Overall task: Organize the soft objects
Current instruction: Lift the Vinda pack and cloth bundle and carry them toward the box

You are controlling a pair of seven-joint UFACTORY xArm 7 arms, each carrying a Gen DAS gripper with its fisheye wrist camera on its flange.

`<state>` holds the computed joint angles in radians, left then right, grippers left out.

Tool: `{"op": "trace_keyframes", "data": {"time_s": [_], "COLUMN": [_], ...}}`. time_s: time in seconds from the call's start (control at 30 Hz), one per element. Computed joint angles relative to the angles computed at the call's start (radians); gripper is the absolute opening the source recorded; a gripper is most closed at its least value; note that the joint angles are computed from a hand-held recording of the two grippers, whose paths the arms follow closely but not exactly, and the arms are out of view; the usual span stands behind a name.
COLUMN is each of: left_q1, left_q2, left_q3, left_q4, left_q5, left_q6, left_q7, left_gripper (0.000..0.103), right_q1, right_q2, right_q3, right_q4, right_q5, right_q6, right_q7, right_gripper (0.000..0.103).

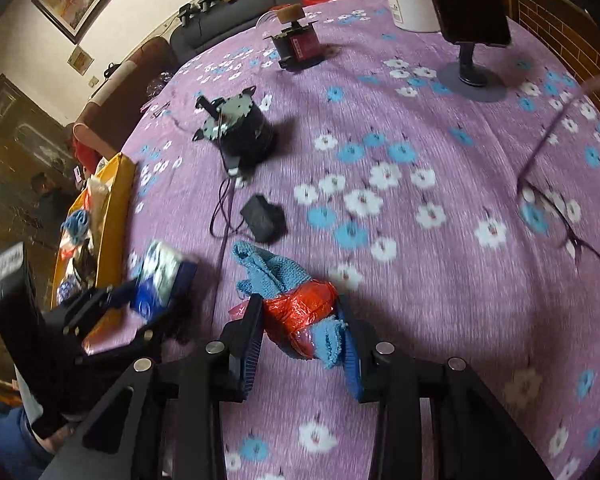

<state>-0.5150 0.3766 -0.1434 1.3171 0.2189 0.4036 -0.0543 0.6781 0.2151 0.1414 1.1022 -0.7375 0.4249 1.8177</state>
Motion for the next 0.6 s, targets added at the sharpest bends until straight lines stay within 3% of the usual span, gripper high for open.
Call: {"op": "trace_keyframes", "data": {"time_s": [0.4, 0.6], "left_q1": [-0.008, 0.03], "left_q2": [-0.042, -0.043], "left_q3": [-0.004, -0.039], "left_q4": [-0.023, -0.029], "left_q5": [0.021, -0.048], "left_q6": [-0.058, -0.03], "left_q7": [0.04, 0.096], "left_gripper": [0.052, 0.052], "right_q1": [0.009, -0.004], "right_q2": [-0.039, 0.007], "right_q3": [0.034, 0.04], "right_q4": [0.007, 0.025], "right_q5": [-0.085, 0.002], "right_q6": [0.08, 0.046], "right_q7": [0.097, 0.044], "right_gripper": [0.038, 0.038]}}
